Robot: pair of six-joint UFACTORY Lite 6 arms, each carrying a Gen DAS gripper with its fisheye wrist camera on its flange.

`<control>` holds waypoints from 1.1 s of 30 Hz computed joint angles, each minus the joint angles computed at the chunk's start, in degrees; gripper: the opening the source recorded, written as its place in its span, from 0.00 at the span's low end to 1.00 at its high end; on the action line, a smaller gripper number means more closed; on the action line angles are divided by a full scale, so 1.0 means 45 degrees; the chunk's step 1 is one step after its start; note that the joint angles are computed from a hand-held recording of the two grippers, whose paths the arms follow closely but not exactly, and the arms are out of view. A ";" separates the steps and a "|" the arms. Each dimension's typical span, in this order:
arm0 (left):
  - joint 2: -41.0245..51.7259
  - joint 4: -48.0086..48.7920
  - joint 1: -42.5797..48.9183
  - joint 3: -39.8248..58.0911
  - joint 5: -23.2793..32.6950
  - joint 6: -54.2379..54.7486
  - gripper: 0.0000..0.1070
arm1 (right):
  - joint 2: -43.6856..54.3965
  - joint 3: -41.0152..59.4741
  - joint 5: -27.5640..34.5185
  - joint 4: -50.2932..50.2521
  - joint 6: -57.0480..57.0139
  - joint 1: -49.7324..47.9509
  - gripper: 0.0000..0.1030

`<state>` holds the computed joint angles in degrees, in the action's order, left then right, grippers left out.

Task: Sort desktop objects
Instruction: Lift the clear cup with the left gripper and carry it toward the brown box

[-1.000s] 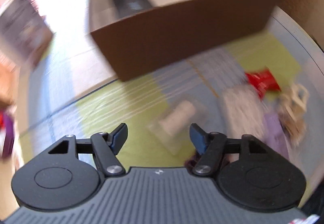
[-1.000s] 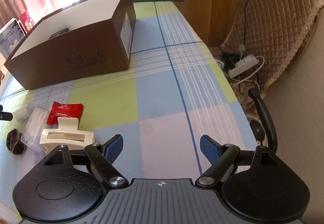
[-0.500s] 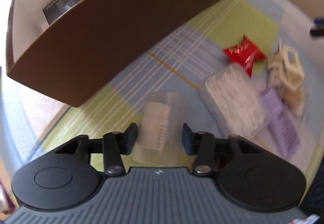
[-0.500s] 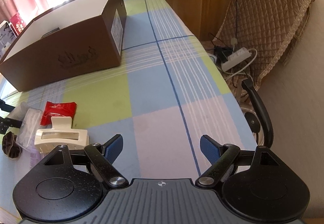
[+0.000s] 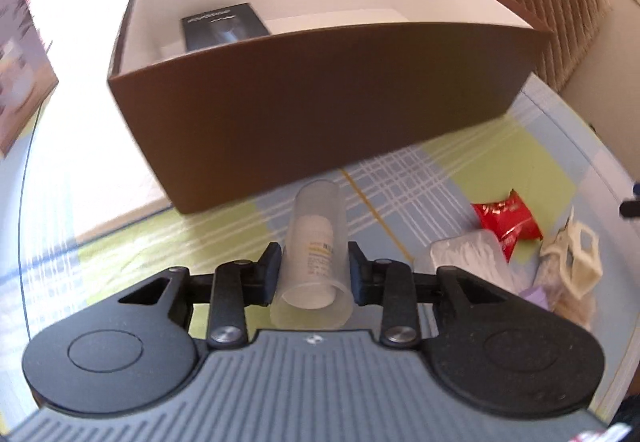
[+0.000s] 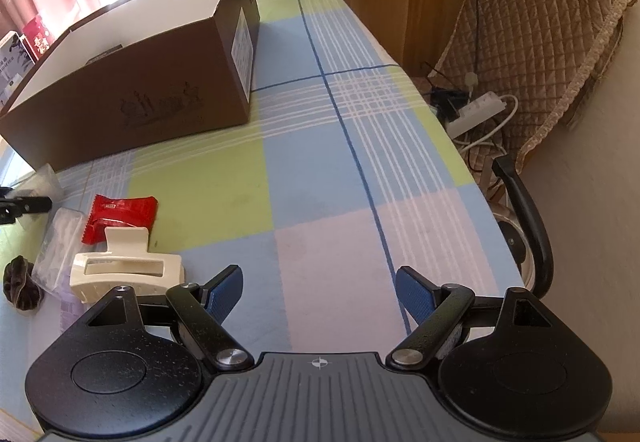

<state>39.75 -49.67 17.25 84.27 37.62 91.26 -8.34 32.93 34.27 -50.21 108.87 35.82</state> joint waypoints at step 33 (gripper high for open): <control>-0.2250 -0.7176 0.1636 -0.2885 0.0234 0.5297 0.25 | 0.0471 0.0137 -0.1190 -0.1871 0.1766 0.0303 0.79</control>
